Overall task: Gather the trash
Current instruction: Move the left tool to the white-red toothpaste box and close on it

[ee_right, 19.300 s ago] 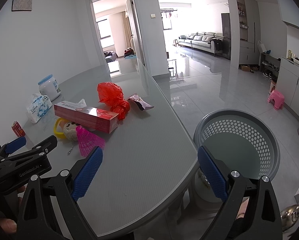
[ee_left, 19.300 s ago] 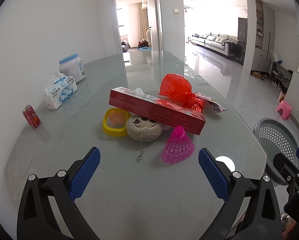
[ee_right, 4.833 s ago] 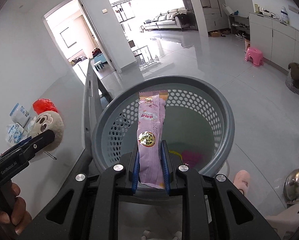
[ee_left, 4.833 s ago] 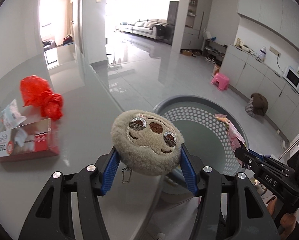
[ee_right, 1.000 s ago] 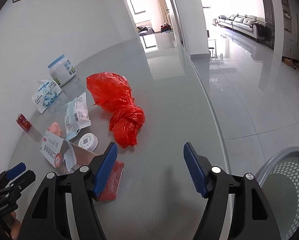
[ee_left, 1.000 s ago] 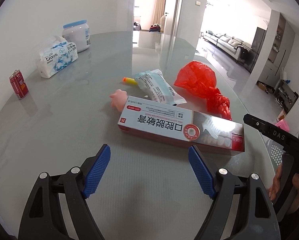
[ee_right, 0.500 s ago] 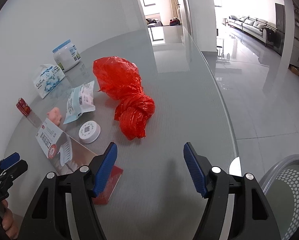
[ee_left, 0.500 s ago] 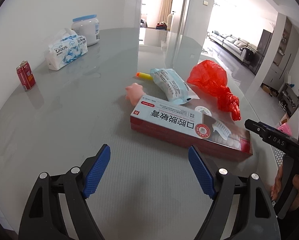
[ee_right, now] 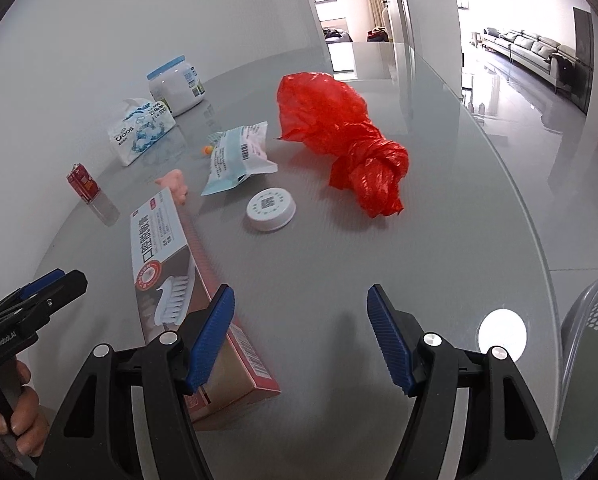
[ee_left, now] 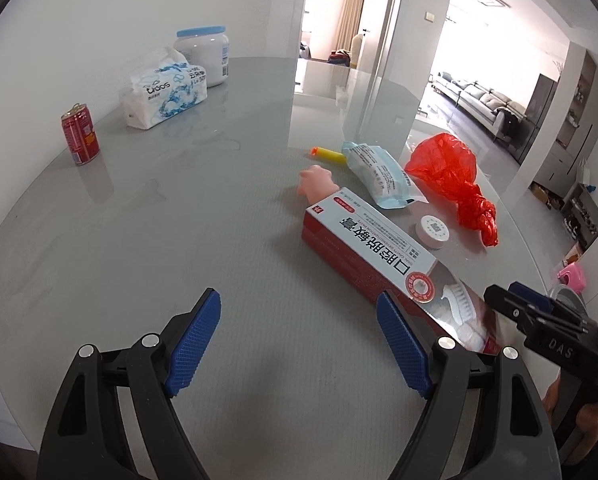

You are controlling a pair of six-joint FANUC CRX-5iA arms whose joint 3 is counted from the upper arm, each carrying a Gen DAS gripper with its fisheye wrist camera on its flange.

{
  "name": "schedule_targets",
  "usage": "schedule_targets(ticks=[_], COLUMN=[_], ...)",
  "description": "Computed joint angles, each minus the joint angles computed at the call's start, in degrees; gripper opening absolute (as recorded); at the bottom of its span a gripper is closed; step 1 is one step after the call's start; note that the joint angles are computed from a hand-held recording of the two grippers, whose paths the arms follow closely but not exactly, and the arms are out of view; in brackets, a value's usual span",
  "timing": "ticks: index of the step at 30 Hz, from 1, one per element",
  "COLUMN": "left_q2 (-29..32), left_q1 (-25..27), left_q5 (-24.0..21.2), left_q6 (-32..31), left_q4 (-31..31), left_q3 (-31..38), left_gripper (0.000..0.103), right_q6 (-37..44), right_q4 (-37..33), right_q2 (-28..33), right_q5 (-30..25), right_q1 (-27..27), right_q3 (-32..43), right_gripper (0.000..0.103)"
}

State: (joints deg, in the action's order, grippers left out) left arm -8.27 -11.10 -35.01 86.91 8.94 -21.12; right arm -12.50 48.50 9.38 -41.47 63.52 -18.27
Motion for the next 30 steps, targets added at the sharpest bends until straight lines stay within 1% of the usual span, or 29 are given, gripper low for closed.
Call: schedule_targets(ticks=[4,9,12,14,17,23,27,30], left_q2=[-0.96,-1.99,-2.11,-2.06,-1.52,0.46,2.88,5.53], left_q1=[0.83,1.44,1.37,1.28,0.57,-2.53,-5.33,-7.78], left_q5=[0.23,0.41,0.16,-0.03,-0.83,-2.98,-5.86,-9.4], left_q6=[-1.13,-1.95,-1.4,-1.17,0.45,5.54,9.44,14.38], left_q4=[1.39,2.46,2.18,2.2,1.11,-1.87,-3.64,-7.2], left_q3=[-1.02,-2.01,-1.94,-1.83,-0.89,2.3,5.81,10.21], left_gripper=[0.079,0.08,0.08,0.08,0.08,0.08,0.08,0.083], right_q6=[1.03,1.65,1.89,0.09,-3.79,-8.16,-12.55,-15.65], right_q4=[0.1,0.33,0.44,2.06,4.92,7.59,9.13,11.06], right_q2=[1.66,2.78,2.86,2.22,0.44,-3.08,-7.01,-9.85], right_q5=[0.05,2.39,3.87,4.33,4.25,-1.89,-3.08,-3.48], right_q1=[1.58,2.69,2.95,3.01,2.83,3.68,3.42,3.19], right_q3=[2.15,3.58,3.66,2.68,0.38,-3.18,-7.42,-10.5], right_gripper=[0.066,0.066,0.066,0.066,0.066,0.066,0.066,0.066])
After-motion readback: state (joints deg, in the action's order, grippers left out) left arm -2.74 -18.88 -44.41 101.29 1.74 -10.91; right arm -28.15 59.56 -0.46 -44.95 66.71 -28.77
